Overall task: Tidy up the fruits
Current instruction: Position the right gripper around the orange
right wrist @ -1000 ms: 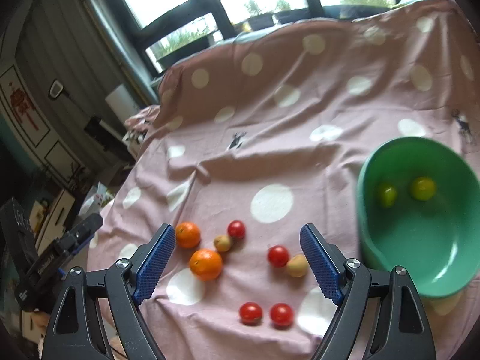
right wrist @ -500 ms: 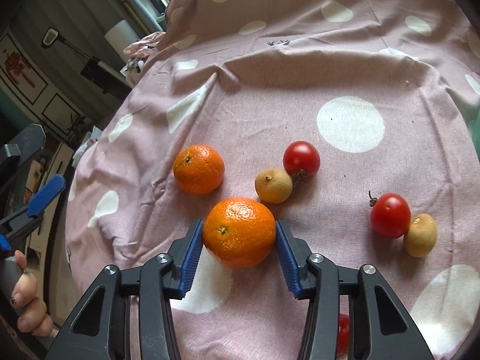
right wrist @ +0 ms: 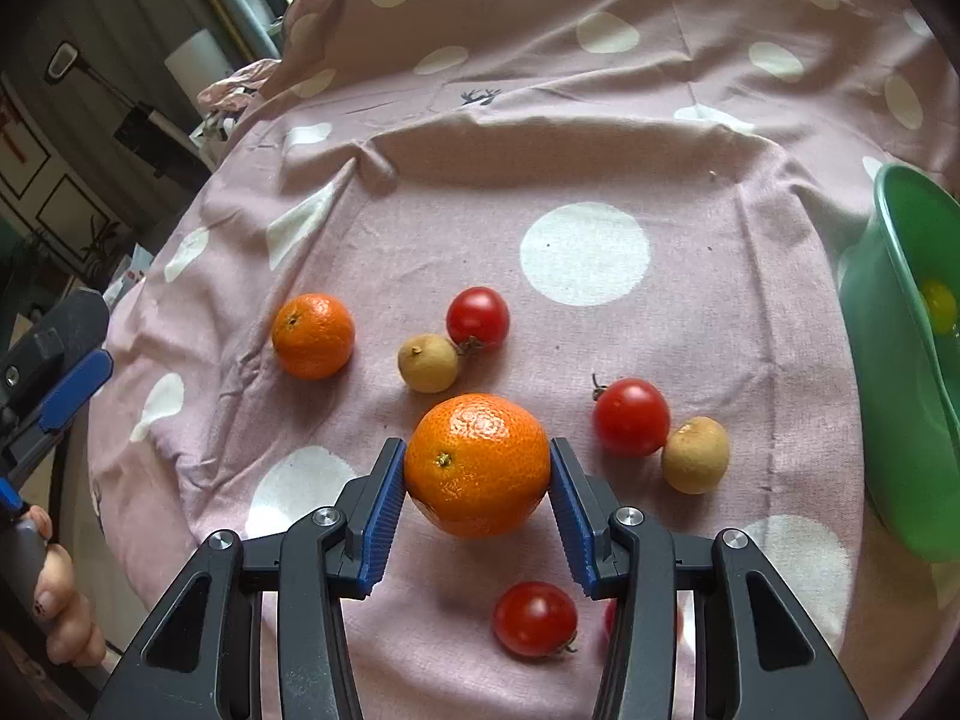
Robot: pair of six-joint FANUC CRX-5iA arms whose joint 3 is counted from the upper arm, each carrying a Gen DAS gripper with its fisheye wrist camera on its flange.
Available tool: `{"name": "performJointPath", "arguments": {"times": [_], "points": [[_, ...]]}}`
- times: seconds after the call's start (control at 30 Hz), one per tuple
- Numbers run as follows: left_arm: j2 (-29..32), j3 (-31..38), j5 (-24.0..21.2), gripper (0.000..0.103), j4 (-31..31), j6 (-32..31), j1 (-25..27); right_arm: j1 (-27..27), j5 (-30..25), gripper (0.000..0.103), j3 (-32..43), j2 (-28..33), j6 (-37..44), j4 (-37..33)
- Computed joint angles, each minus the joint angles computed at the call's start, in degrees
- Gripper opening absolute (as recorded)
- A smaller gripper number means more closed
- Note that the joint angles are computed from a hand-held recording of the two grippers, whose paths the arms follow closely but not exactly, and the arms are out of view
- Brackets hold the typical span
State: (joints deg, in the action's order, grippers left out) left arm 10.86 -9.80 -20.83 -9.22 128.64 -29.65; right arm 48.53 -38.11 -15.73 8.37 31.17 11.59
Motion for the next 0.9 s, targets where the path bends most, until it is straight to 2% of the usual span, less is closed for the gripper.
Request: {"name": "performJointPath", "arguments": {"times": [0.07, 0.23, 0.37, 0.53, 0.6, 0.7, 0.73, 0.9], "points": [[0.69, 1.41, -1.47, 0.097, -2.00, 0.92, -0.91, -0.67, -1.59, 0.048, 1.10, 0.48, 2.27, -2.19], [1.99, 1.73, -1.58, 0.093, 1.26, -3.52, -1.26, -2.79, -1.84, 0.048, 3.29, 1.21, 8.33, -10.39], [2.28, 1.45, -1.21, 0.086, 3.34, -6.37, -1.42, -3.18, -1.62, 0.049, 2.76, 0.02, 8.53, -10.95], [2.36, -2.09, 2.52, 0.072, 15.28, -18.34, -0.90, -3.95, 4.05, 0.051, -2.10, -4.69, 3.47, -8.27], [2.67, -3.25, 3.47, 0.062, 20.44, -24.01, -1.09, -4.11, 5.87, 0.051, -4.10, -6.35, 0.40, -6.10], [3.36, -6.02, 5.47, 0.052, 32.98, -37.45, -2.01, -4.57, 7.94, 0.051, -6.04, -7.93, -2.20, -4.82], [3.71, -6.84, 5.94, 0.050, 37.48, -42.30, -2.56, -4.92, 8.20, 0.051, -5.91, -7.97, -1.79, -5.72], [6.24, -7.92, 4.74, 0.042, 52.86, -58.80, -5.24, -6.89, 9.06, 0.048, -3.74, -6.62, 4.23, -14.54]]}}
